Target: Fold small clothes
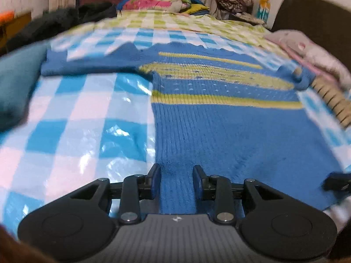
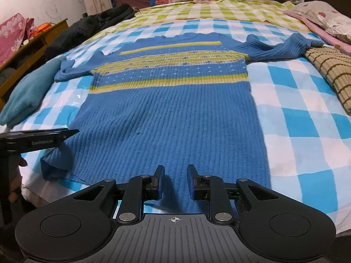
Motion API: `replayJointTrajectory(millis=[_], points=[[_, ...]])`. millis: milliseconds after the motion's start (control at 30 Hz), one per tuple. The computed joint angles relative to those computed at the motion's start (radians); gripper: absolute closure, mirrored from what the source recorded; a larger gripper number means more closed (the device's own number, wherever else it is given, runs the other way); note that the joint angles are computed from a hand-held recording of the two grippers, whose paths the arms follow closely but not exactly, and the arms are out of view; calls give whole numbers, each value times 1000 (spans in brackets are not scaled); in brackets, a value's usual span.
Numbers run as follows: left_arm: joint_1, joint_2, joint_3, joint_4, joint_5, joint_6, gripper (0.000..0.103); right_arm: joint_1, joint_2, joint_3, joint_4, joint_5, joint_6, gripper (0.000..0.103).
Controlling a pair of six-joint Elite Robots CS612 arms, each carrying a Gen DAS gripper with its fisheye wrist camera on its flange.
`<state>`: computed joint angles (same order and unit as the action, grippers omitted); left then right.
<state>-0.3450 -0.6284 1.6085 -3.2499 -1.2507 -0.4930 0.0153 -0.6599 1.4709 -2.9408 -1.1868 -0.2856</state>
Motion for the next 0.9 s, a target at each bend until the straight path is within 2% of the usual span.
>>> replayJointTrajectory(millis=[100,200,267,433,667,900], points=[[-11,-9,4,54,90,31,67,-2,4,-5,8,-9,9,81],[-2,-23,20,76,101,15,68,-2,11,-14,14,-12,19,81],[-5,-31,24,102,134,6,68,-2,13,-16,16,-7,21,81],[1,-41,30,100,77,-41,68,2,11,-15,8,17,14,79],[-25,-42,3,105,97,-13,65,12,6,-7,-21,60,4,75],[-53,-37,-24,126,125,35,49,21,7,-7,-75,100,23,69]])
